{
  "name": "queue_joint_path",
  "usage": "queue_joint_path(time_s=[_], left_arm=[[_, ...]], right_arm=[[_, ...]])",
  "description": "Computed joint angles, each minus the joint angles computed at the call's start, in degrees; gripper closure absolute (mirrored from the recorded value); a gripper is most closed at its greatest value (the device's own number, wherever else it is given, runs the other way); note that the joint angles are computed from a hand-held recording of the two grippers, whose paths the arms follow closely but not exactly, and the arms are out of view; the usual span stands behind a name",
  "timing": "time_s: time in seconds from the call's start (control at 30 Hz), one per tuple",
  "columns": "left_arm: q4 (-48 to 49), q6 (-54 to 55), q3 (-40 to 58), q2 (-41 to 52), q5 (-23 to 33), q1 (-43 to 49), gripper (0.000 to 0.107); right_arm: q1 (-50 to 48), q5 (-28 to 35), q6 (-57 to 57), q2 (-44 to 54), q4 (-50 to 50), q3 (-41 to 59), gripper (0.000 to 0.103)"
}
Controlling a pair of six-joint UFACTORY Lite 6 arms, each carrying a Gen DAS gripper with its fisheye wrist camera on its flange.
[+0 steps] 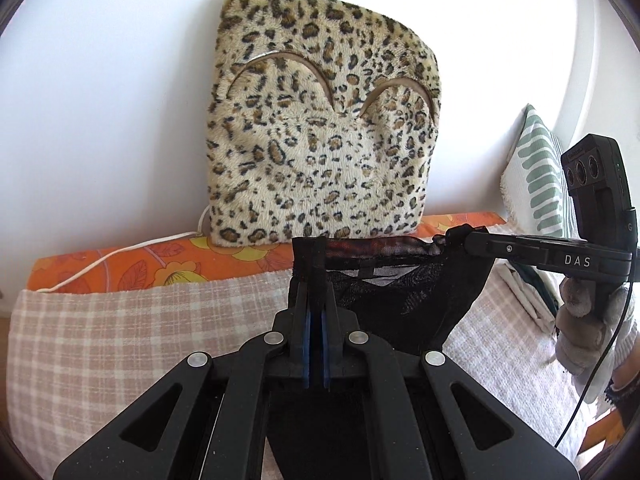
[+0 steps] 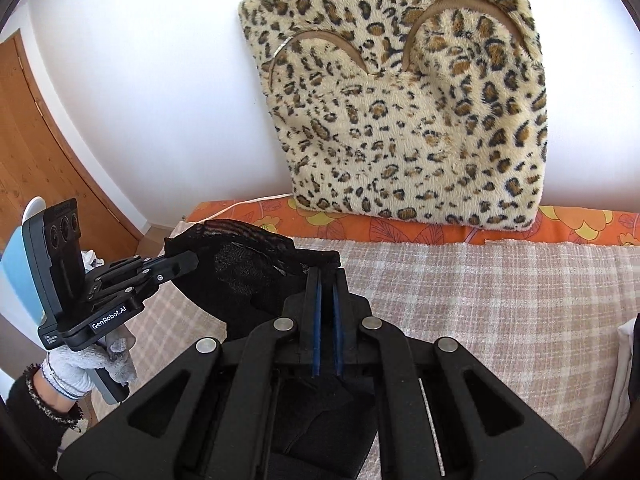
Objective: Fold small clothes
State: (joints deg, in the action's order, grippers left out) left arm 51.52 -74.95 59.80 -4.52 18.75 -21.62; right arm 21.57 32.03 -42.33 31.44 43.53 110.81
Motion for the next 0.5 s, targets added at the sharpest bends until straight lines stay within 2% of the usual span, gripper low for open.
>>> queue_joint_path(time_s=[0.33,0.5], left_arm=[[7.7,-14.0,-10.7,-13.8,14.8,-19.1,0.105],[10.4,-24.3,-18.0,-18.5,21.3,-30.5,0.105]], right_arm=[[0.1,-5.9,-14.8,-27.7,11.1,-36.1,0.097],[0.7,-8.7,-27.9,-38.3,22.4,-54.0,0.097]])
